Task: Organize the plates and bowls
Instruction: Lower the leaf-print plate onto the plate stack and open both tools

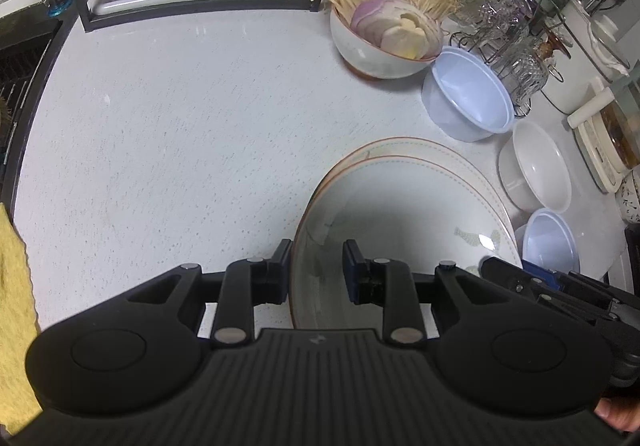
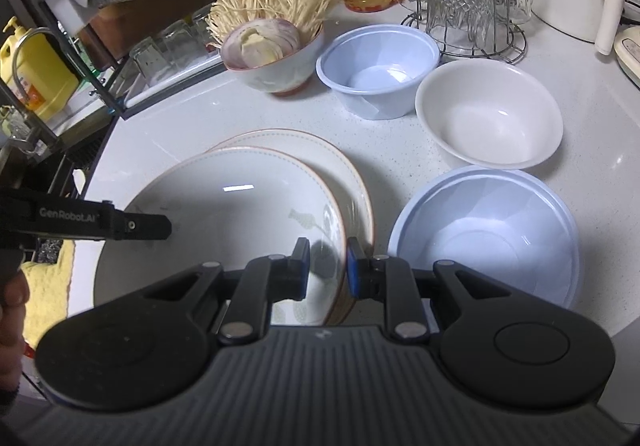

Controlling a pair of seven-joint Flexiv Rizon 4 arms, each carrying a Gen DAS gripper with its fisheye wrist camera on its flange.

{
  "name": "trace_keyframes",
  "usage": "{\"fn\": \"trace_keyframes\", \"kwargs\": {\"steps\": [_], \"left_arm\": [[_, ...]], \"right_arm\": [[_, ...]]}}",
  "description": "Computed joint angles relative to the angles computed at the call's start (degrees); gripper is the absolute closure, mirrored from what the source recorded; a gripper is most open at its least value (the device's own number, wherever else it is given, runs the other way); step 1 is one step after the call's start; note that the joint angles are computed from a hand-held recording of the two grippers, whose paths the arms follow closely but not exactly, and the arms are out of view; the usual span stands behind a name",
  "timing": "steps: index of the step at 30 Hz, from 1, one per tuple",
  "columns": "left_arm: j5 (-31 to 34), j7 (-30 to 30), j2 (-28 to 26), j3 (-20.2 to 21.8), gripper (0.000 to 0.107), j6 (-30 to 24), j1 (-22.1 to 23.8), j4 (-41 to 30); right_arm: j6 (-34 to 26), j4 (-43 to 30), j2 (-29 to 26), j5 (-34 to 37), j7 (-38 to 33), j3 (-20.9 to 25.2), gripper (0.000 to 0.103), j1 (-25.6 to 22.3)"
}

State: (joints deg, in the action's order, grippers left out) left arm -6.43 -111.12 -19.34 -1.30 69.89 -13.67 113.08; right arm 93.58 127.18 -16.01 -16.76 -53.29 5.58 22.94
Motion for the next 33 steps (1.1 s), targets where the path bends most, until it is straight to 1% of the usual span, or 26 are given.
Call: {"fn": "trace_keyframes", "kwargs": {"steps": [2, 4, 7, 9, 12, 13, 14, 15, 16, 18, 19, 21, 24, 26, 27, 29, 30, 31, 32, 33], "left_arm": [[0.57, -0.80, -0.22, 0.43, 0.077, 0.29, -0.35, -0.17], [2.09, -2.16, -0.46, 1.34, 0.077, 0.61, -1.07, -0.70], [2.30, -2.44, -0.38, 1.25, 0.077, 0.62, -0.79, -0.81], [0.79, -2.06, -0.16, 0.37, 0.076, 1.36, 0.06, -0.08], [-0.72, -1.65, 0.36, -0.23, 0.076, 2.24, 0.58, 0.87], [-0.42, -1.90, 0.59, 0.03, 0.076, 2.55, 0.32, 0.97], [0.24, -2.34, 0.88, 0.48, 0.076, 2.78, -0.09, 1.01], [1.19, -3.16, 1.17, 1.11, 0.076, 2.95, -0.66, 0.98], [1.91, -3.93, 1.41, 1.55, 0.076, 3.11, -1.03, 0.96], [2.14, -5.15, 2.00, 1.70, 0.076, 3.48, -1.13, 1.36], [2.44, -5.93, 2.30, 1.88, 0.076, 3.61, -1.29, 1.52], [3.83, -7.93, 2.82, 2.66, 0.076, 3.50, -1.86, 1.51], [5.63, -10.53, 3.61, 3.20, 0.076, 3.14, -2.32, 1.63], [7.26, -12.40, 4.01, 3.62, 0.076, 2.86, -2.74, 1.51], [8.17, -13.51, 4.21, 3.88, 0.076, 2.70, -2.98, 1.44], [9.51, -15.68, 4.67, 4.10, 0.076, 2.72, -3.25, 1.52], [10.26, -16.81, 4.96, 4.23, 0.076, 2.64, -3.45, 1.56], [11.01, -17.74, 5.29, 4.28, 0.076, 2.55, -3.59, 1.61], [12.05, -18.83, 5.58, 4.44, 0.076, 2.36, -3.84, 1.48], [13.25, -20.03, 5.83, 4.61, 0.076, 2.14, -4.16, 1.24]], "right_arm": [[1.06, 0.32, -0.31, -0.19, 0.81, -1.51, 0.082, 1.31], [2.04, 0.26, -0.87, -0.01, 0.91, -1.88, 0.081, 1.67], [2.96, 0.57, -1.11, 0.03, 1.44, -4.09, 0.081, 3.86], [2.81, 0.09, -1.46, 0.55, 1.13, -2.94, 0.081, 2.89], [0.46, -1.48, -1.74, 1.87, -0.04, 1.75, 0.081, -1.20], [-0.29, -1.75, -1.60, 2.16, -0.11, 2.29, 0.081, -1.64], [-1.02, -1.81, -1.27, 2.09, 0.45, 1.64, 0.082, -1.06], [-1.77, -1.91, -0.97, 2.01, 1.31, 0.98, 0.081, -0.41], [-2.44, -2.05, -0.77, 2.07, 2.24, 0.67, 0.080, -0.03], [-3.20, -2.72, -0.75, 2.95, 1.73, 2.86, 0.062, -1.60], [-3.09, -2.78, -0.66, 3.01, 1.50, 3.23, 0.058, -1.78], [-3.06, -2.54, -0.03, 2.54, 2.15, 2.50, 0.050, -1.06], [-3.00, -2.11, 0.72, 1.87, 2.34, 2.01, 0.051, -0.94], [-2.10, -1.23, 1.28, 0.76, 3.39, 0.37, 0.052, 0.14], [-2.04, -0.77, 1.66, -0.17, 3.98, -0.69, 0.052, 0.92], [-2.87, -0.47, 2.11, -1.32, 4.44, -1.14, 0.050, 1.14], [-3.53, -0.54, 2.14, -1.13, 4.09, -0.26, 0.049, 0.33], [-4.80, -1.10, 1.96, 0.43, 2.80, 2.18, 0.050, -1.69], [-4.70, -1.15, 1.85, 1.77, 1.83, 3.70, 0.050, -3.04], [-3.94, -0.80, 2.05, 2.16, 1.34, 4.00, 0.050, -3.41]]}}
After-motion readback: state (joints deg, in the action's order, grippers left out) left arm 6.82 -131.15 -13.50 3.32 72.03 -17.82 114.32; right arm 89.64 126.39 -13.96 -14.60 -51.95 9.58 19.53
